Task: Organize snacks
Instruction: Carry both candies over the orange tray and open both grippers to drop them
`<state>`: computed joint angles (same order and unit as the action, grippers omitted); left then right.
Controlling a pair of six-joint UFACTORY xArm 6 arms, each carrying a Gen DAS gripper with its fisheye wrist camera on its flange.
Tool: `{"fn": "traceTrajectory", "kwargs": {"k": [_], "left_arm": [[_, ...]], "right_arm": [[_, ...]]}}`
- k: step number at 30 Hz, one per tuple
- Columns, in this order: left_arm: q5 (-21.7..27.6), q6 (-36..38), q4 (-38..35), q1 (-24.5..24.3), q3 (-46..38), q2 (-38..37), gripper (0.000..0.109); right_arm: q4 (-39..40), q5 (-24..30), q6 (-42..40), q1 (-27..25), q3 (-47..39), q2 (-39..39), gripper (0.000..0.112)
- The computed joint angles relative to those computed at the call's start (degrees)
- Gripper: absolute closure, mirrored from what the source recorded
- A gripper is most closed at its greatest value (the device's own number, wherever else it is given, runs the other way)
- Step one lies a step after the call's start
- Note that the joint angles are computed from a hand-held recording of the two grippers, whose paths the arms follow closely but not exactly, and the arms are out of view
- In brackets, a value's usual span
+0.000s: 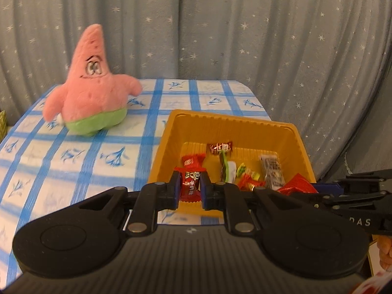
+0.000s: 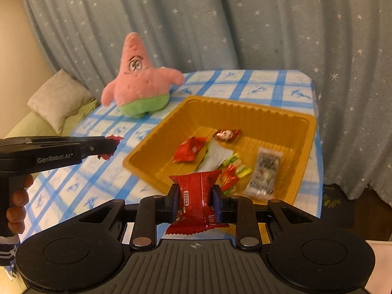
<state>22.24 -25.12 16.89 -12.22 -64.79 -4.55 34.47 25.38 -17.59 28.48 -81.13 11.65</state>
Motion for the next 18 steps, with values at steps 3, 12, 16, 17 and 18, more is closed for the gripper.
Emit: {"fn": "traceTrajectory", "kwargs": {"k": [3,12,16,17,18], "left_arm": [[0.16,3.31,-2.26,-0.14,-3.26,3.28,0.094],[1.64,12.23,-9.56,-0.3,-10.75,11.33,0.094],[2.76,13.82,-10.28,-0.34,-12.84,13.8,0.094],[3.11,14.41,-10.77,-0.35,-13.25,14.31,0.094],[3.48,14.82,-11.08,-0.35,-13.61,14.77,0.094]], "right_arm": [[-1.79,-0.23,1.84,-0.43,-2.08,1.77,0.084],[-6.85,-0.33,7.17,-1.77,-6.12,5.42,0.084],[-8.27,0.11,9.03,-2.2,-7.41,6.6,0.084],[-8.5,0.25,9.4,-2.28,-7.65,6.82,0.084],[-8.71,0.33,9.71,-2.36,-7.88,7.03,0.084]]}}
